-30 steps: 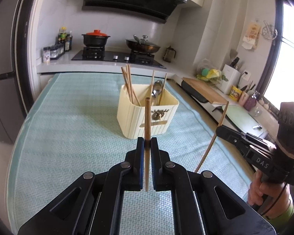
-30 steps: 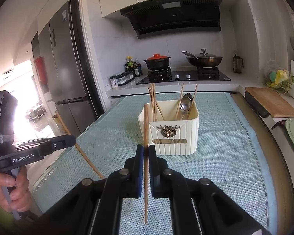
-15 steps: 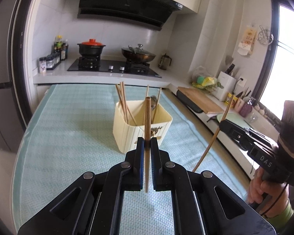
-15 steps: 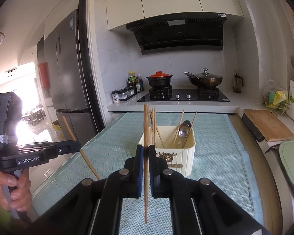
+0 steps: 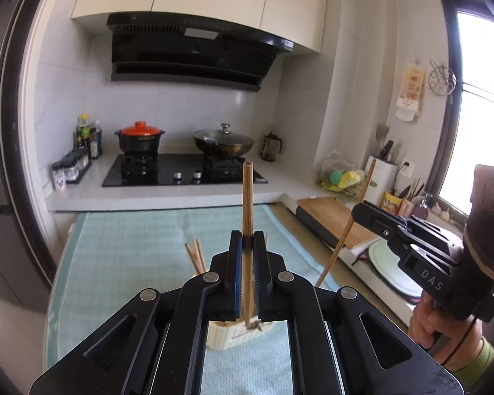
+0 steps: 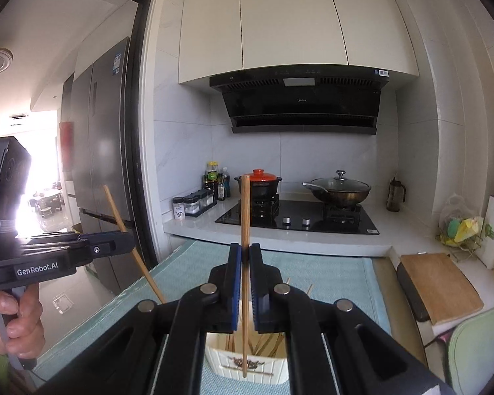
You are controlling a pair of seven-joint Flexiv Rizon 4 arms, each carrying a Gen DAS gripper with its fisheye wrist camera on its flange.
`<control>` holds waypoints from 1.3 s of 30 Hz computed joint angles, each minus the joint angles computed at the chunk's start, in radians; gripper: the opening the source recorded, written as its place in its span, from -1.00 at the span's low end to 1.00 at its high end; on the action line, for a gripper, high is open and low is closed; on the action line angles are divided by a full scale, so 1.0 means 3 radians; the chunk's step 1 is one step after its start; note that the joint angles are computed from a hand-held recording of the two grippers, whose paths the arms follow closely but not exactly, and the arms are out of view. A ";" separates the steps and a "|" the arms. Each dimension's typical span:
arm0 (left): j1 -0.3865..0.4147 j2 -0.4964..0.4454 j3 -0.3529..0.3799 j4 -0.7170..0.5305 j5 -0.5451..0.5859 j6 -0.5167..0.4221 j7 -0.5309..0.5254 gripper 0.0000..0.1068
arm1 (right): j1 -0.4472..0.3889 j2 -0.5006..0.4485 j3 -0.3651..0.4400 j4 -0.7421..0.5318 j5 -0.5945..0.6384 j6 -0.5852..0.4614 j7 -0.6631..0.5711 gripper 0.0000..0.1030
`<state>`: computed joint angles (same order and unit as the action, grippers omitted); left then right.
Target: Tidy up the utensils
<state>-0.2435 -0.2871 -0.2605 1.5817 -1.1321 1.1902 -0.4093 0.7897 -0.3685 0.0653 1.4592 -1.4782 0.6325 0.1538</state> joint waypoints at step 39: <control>0.0303 -0.0269 -0.0255 0.0481 0.2292 0.1374 -0.1646 0.92 | 0.0166 -0.0079 -0.0051 0.0253 0.0412 -0.0555 0.0008 0.68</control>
<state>-0.1528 -0.3677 -0.3371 1.7261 -0.4446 1.6025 -0.9031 0.8395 -0.3922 0.0501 1.5350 -1.3548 0.4661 0.1562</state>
